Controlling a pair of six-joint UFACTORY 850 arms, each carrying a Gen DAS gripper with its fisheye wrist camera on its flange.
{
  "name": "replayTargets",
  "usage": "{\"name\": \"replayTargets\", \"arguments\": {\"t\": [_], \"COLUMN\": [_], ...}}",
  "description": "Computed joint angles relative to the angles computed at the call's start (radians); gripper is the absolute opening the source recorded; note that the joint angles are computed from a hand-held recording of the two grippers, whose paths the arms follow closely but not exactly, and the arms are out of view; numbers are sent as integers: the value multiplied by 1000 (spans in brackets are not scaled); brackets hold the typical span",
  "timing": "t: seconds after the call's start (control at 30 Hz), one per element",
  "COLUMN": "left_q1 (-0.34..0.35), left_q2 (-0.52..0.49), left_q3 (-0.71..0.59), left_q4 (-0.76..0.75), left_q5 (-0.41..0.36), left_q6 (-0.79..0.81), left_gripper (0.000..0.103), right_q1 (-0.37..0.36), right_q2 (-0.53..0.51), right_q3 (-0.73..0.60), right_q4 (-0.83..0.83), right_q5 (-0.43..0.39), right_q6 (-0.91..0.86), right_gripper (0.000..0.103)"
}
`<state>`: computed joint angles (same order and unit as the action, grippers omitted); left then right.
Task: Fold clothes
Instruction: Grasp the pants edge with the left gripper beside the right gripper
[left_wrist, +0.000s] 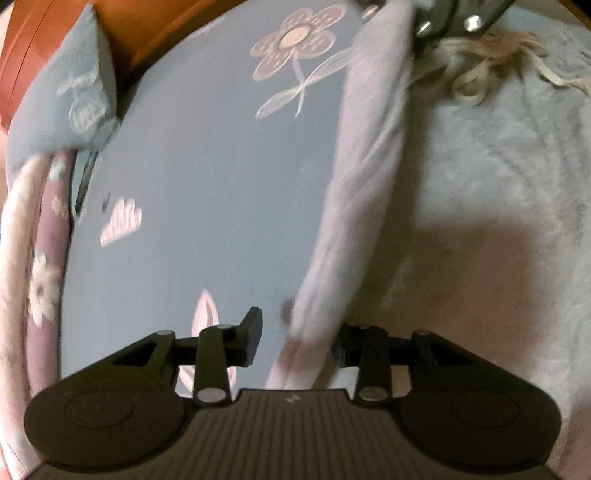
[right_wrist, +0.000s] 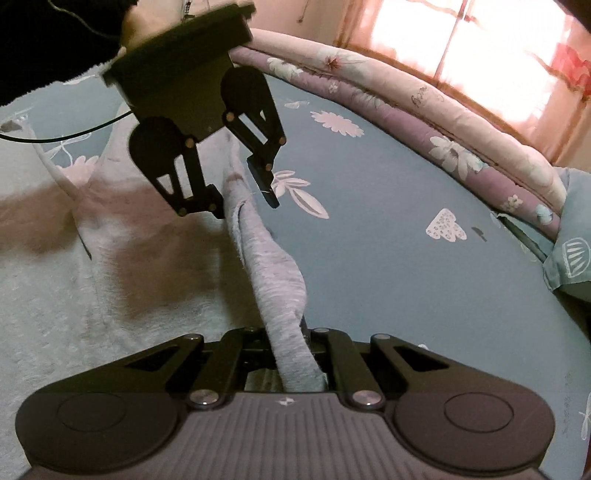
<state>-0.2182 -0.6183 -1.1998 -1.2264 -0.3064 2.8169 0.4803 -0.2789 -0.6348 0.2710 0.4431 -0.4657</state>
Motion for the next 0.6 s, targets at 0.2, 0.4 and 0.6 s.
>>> {"name": "replayTargets", "arguments": {"t": [0.2,0.4,0.6], "left_q1": [29,45,82], "left_q2": [-16,7,71], "left_q3": [-35,-13,53], "left_q4": [179,159,-18], "left_q5": [21,47,-7], "left_q6": [-237,-232,-73], "left_gripper": [39,9,6], "right_q1": [4,20,55], "right_q2": [10,23,42], "right_q3": [7,15,20], "right_q4": [5,65,198], "right_q5": [-7,-8,-9], "right_q6": [3,-32,-126], "right_gripper": [7,8,8]}}
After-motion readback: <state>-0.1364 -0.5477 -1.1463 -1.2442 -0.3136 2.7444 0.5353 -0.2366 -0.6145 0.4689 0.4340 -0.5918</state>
